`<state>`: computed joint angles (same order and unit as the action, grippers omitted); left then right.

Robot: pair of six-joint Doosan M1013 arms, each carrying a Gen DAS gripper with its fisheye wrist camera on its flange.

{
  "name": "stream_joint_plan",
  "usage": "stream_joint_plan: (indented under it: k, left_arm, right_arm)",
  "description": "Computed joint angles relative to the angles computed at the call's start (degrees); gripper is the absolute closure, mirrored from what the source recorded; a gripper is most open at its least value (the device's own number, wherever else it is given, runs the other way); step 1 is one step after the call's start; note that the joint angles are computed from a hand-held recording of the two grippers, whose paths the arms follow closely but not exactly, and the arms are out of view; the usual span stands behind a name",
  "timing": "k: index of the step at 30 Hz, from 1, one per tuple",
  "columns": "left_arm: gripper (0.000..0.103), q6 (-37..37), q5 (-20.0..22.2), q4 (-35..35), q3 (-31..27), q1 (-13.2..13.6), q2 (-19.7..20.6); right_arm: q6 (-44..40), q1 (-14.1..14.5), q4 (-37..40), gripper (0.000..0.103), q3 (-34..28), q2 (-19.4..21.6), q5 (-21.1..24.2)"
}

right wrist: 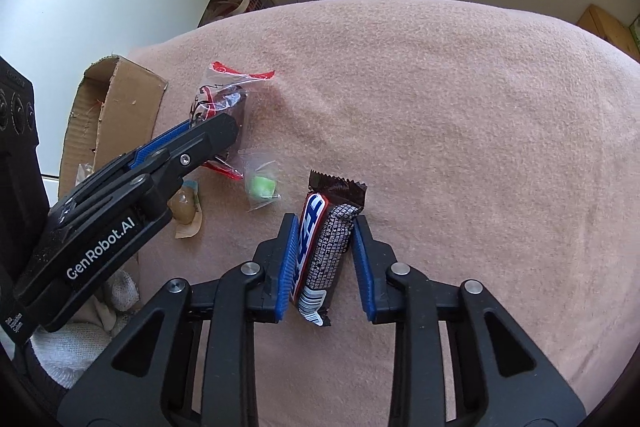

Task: Organize snacks
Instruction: 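Grasp the red-trimmed candy bag with the left tool while the right tool grasps the Snickers bar, then carry the candy bag with the left tool and the Snickers with the right tool into the box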

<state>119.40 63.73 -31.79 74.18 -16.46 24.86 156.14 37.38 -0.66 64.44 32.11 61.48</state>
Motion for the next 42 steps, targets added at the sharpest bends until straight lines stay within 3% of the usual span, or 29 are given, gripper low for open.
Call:
stream_joint_plan:
  k: [10, 19, 31, 42]
  left_arm:
    - [0.072, 2.2, -2.3, -1.9, 3.0, 1.6, -3.1]
    - [0.072, 2.3, -4.4, -3.4, 5.7, 3.0, -5.7]
    - [0.072, 2.7, -8.2, -5.4, 7.8, 5.4, -8.4]
    - [0.072, 0.6, -10.8, -5.1, 8.7, 8.1, -9.4]
  right_arm:
    - [2.3, 0.5, -1.4, 0.078, 5.8, -4.2, -4.7]
    - [2.5, 2.0, -5.8, 0.081, 5.9, -5.7, -3.6]
    - [-0.8, 2.6, -9.4, 0.082, 1.8, -5.1, -3.4]
    - [-5.5, 3.2, -10.2, 0.082, -7.5, -0.4, -2.5]
